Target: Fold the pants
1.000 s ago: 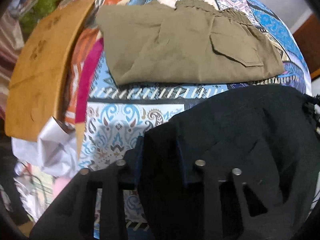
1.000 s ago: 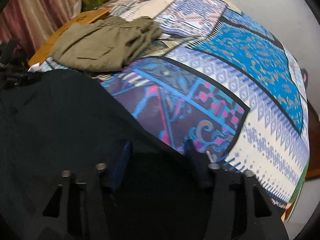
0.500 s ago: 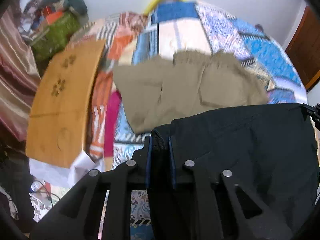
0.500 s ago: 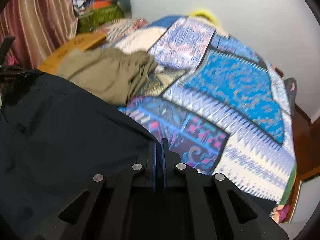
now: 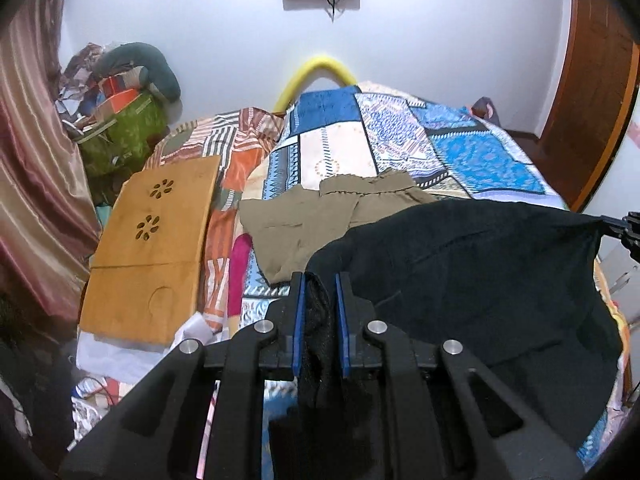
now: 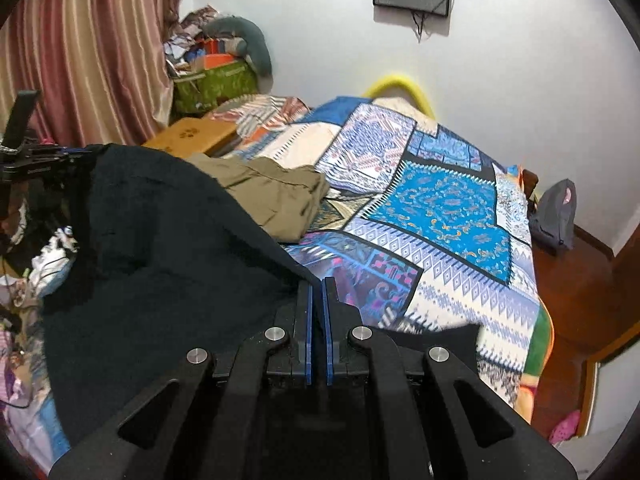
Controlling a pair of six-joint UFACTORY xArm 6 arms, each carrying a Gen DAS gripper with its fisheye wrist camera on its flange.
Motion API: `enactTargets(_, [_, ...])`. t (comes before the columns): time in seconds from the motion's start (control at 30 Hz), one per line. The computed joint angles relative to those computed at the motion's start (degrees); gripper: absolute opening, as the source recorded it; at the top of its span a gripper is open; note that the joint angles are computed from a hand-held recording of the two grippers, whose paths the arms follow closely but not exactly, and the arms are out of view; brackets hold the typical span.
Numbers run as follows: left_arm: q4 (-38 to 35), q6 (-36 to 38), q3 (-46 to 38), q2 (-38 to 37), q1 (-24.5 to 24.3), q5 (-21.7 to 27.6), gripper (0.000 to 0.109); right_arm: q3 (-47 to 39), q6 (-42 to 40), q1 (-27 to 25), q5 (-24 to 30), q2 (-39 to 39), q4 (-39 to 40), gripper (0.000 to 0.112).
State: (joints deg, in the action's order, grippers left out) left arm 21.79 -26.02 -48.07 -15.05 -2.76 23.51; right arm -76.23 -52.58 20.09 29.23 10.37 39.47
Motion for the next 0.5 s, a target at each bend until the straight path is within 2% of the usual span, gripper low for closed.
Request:
enactTargets(0.23, [3.96, -4.72, 10.36, -13.68, -1.14, 2.67, 0.013, 13.7, -2.61, 1.02, -0.55, -13.1, 2.46, 0.004])
enactTargets(0.5, [4.81, -8.07, 22.99, -28.62, -1.93, 7.12, 0.011, 25.57, -4.65, 1.29, 0.57, -22.58, 4.0, 0.004])
